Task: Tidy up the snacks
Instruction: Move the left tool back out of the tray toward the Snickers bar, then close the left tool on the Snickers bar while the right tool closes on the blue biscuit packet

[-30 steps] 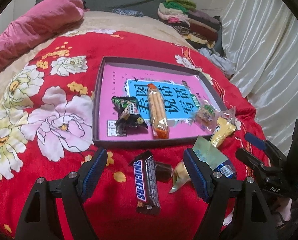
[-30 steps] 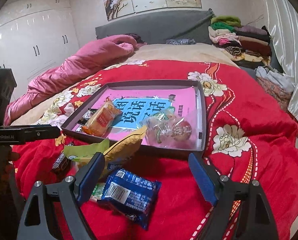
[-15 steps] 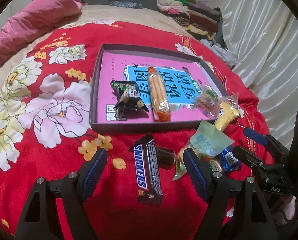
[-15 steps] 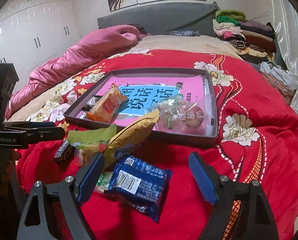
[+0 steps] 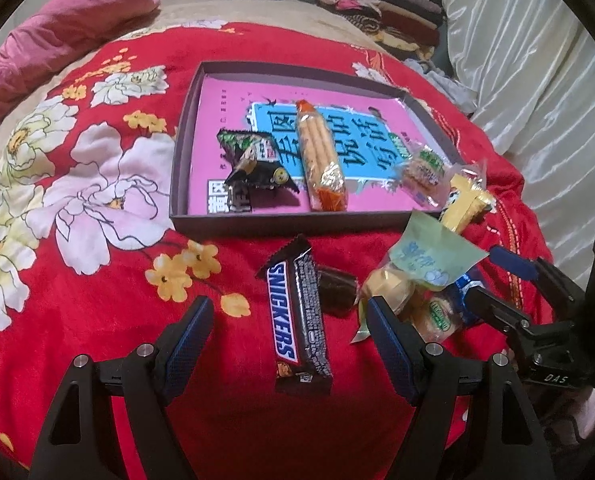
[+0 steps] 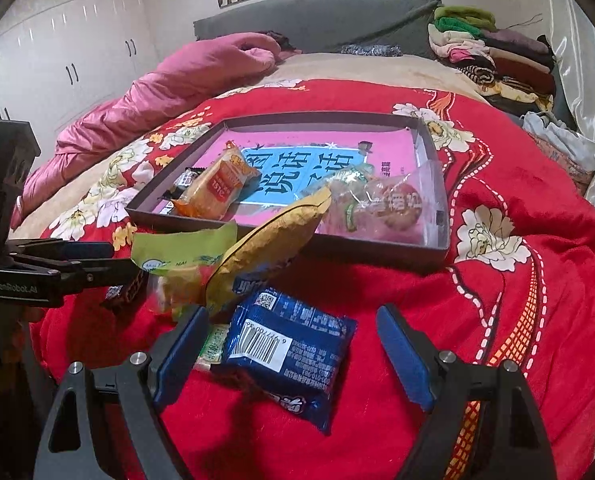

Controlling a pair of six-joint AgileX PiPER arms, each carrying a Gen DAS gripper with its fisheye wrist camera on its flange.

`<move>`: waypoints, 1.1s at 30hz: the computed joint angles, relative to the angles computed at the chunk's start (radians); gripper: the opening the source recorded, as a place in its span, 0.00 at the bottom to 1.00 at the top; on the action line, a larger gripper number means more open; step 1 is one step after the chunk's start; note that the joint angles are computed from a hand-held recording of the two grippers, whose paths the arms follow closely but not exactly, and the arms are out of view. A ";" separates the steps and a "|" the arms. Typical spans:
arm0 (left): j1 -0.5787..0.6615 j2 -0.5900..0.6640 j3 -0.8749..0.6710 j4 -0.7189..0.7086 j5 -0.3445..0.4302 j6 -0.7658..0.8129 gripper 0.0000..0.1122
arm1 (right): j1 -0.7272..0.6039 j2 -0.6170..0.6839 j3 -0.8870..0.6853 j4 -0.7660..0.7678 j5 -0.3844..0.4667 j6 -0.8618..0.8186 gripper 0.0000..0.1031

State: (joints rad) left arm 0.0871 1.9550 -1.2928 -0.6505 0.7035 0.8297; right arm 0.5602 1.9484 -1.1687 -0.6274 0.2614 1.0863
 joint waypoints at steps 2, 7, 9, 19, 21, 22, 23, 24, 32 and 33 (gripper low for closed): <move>-0.002 0.008 -0.002 0.011 0.003 -0.010 0.71 | 0.001 0.006 -0.005 0.029 0.004 -0.029 0.83; -0.012 0.016 0.007 0.036 -0.016 -0.024 0.71 | 0.002 0.025 -0.025 0.112 0.017 -0.115 0.83; -0.013 0.016 0.013 0.033 -0.023 -0.018 0.71 | -0.003 0.034 -0.033 0.184 0.017 -0.185 0.83; -0.016 0.022 0.019 0.031 -0.034 -0.014 0.71 | -0.021 0.061 -0.049 0.342 0.025 -0.329 0.76; -0.014 0.025 0.019 0.025 -0.036 -0.010 0.71 | -0.028 0.058 -0.040 0.383 0.011 -0.366 0.71; -0.013 0.027 0.018 0.021 -0.036 -0.009 0.71 | -0.033 0.058 -0.036 0.408 0.004 -0.388 0.70; -0.013 0.028 0.017 0.019 -0.036 -0.007 0.71 | -0.038 0.059 -0.034 0.441 -0.002 -0.417 0.68; -0.012 0.029 0.018 0.016 -0.035 -0.004 0.71 | -0.044 0.061 -0.032 0.473 -0.007 -0.444 0.67; 0.006 0.045 0.005 -0.009 -0.018 0.007 0.65 | -0.067 0.047 -0.008 0.555 -0.028 -0.500 0.59; 0.006 0.046 0.005 -0.007 -0.021 0.005 0.61 | -0.068 0.045 -0.005 0.543 -0.030 -0.487 0.59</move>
